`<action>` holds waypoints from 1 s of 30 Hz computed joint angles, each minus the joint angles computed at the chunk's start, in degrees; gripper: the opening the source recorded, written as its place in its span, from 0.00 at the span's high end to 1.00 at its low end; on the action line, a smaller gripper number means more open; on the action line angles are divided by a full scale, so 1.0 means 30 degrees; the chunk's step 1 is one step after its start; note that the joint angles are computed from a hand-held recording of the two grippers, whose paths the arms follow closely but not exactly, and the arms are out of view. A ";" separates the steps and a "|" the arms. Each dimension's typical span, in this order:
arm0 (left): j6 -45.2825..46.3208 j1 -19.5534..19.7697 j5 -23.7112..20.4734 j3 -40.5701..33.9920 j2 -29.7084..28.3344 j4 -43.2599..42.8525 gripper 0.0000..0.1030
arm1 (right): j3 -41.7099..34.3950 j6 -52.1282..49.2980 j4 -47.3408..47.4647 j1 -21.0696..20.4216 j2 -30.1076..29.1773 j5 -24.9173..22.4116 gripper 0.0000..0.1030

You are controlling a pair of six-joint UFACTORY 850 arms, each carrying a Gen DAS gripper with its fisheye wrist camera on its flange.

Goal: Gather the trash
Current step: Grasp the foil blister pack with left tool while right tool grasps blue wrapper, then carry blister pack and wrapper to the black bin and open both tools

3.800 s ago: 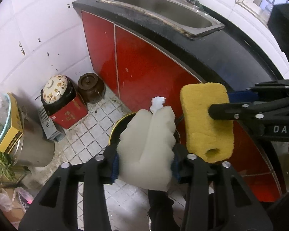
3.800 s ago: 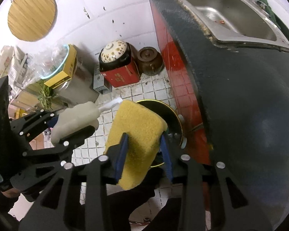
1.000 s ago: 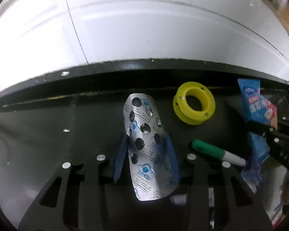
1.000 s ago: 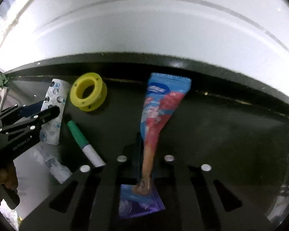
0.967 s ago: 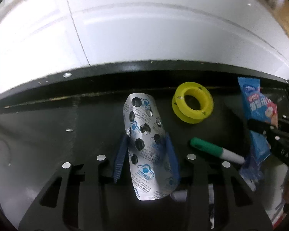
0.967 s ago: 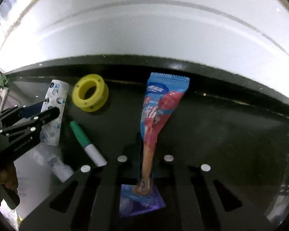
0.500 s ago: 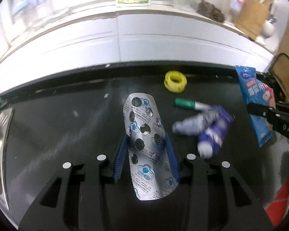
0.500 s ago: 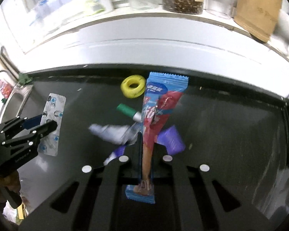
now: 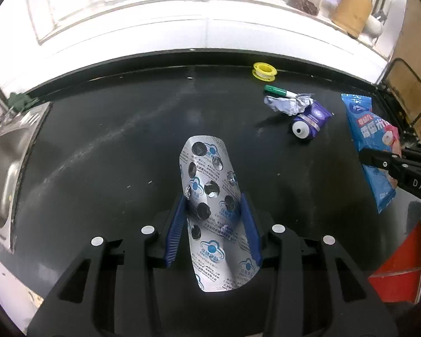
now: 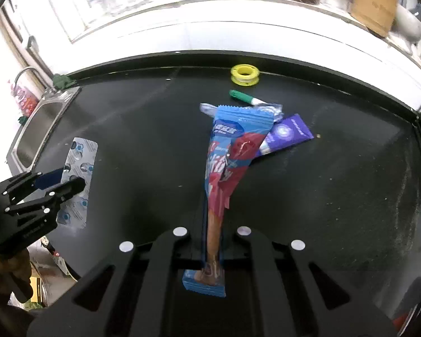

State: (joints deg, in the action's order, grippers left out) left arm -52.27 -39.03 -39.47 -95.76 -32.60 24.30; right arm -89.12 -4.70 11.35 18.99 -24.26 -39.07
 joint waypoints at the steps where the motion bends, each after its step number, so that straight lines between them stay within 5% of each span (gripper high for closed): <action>1: -0.0343 -0.0002 0.0075 0.0341 0.0268 0.0276 0.62 | -0.0024 -0.0075 0.0058 0.0105 0.0036 0.0000 0.94; 8: -0.5093 0.0101 -0.0119 0.4499 0.3657 0.3454 0.62 | -0.1555 -0.2682 0.1844 0.1827 -0.0746 -0.0514 0.94; 15: -1.0929 -0.0151 -0.2609 0.9999 0.8261 0.5575 0.62 | -0.4814 -0.6671 0.5166 0.4541 -0.3024 -0.2901 0.94; 22: -1.6410 -0.1035 -0.5072 1.5828 1.3156 0.4447 0.62 | -0.8531 -0.9237 0.7414 0.7845 -0.5883 -0.6834 0.94; 30: -2.0468 -0.2014 -0.5314 2.0600 1.6745 0.3138 0.61 | -1.2083 -0.8890 0.6257 1.1060 -0.9000 -0.9670 0.94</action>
State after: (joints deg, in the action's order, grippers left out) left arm -113.68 -45.07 -55.42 -33.96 17.63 33.71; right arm -125.37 -31.37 30.12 52.17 -51.26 -68.07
